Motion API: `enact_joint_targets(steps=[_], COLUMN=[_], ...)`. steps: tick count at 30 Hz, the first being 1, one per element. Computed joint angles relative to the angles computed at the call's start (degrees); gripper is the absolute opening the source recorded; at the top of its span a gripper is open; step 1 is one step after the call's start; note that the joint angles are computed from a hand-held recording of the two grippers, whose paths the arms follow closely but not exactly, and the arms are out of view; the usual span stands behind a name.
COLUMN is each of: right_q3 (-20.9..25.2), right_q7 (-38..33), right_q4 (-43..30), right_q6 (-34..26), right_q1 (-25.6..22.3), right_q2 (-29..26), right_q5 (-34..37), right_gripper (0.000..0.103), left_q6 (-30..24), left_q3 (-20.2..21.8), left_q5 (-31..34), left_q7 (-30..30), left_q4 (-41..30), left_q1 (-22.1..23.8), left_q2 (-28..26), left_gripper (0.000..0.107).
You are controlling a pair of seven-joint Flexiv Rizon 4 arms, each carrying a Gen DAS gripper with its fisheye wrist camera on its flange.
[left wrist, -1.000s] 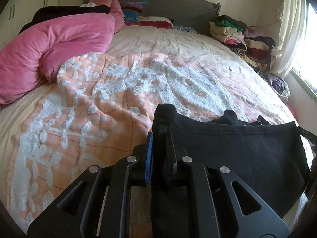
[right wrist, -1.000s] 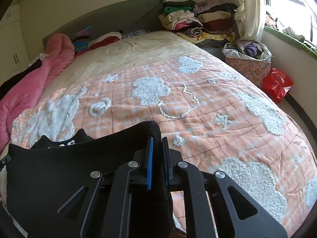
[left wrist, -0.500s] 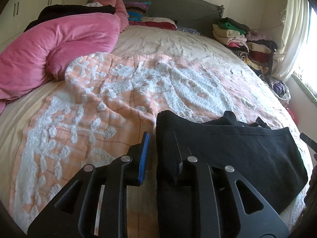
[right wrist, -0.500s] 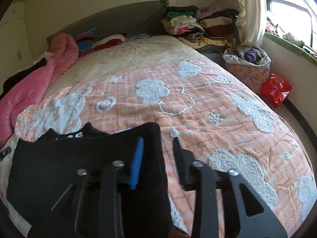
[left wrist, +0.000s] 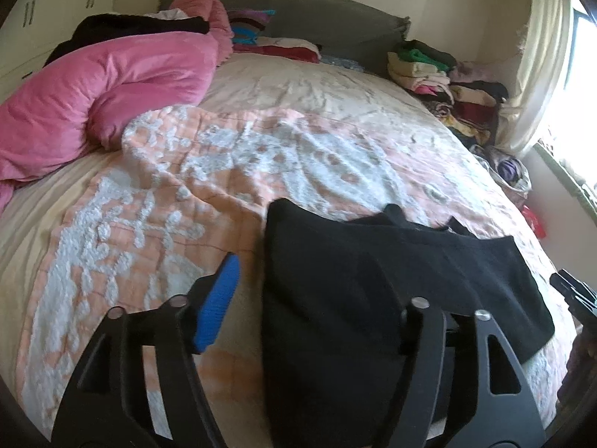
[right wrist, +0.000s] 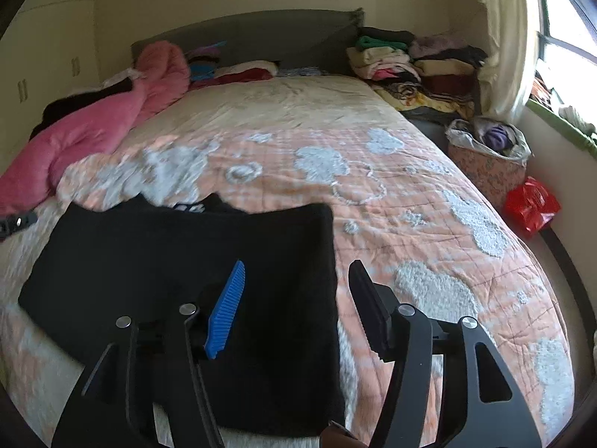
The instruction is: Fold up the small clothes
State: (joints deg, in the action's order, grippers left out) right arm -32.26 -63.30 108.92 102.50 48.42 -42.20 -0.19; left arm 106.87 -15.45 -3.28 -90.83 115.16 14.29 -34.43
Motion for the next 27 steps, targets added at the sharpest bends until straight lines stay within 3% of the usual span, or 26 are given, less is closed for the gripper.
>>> enact_joint_targets(steps=[4,8,17,21,27], right_q3=[2.09,5.11,9.89,11.67,13.68], right_q7=[-2.26,-3.81,-2.86,-0.92,1.81], right_q4=[2.52,4.15,5.20,5.43,6.33], right_q6=[0.51,-0.17,-2.45,-4.53,-5.79], right_q1=[-0.32,-1.55,-4.27,-6.04,-8.55], right_q2=[1.91,3.49,4.91,5.33,5.42], right_q5=[-1.08,-1.98,-4.18,-5.68,-8.45], right_gripper=[0.063,0.064,0.064,0.064,0.065], left_q6=[-0.57,-1.66,-4.31,-7.23,-7.23], left_q3=[0.70,1.90,0.32,2.33,2.41], left_q5=[0.00,-0.24,-0.85,-3.00,-4.63], left_q7=[0.32,1.17,2.83,3.49,4.15], left_q4=[1.39,2.63,5.89,5.69,6.30], left_q1=[-1.53,-3.48,-3.76,-5.96,-6.30], left_q2=[0.89,1.51,1.97,1.62,1.28], left_gripper=[0.072,0.077,0.077,0.077,0.078])
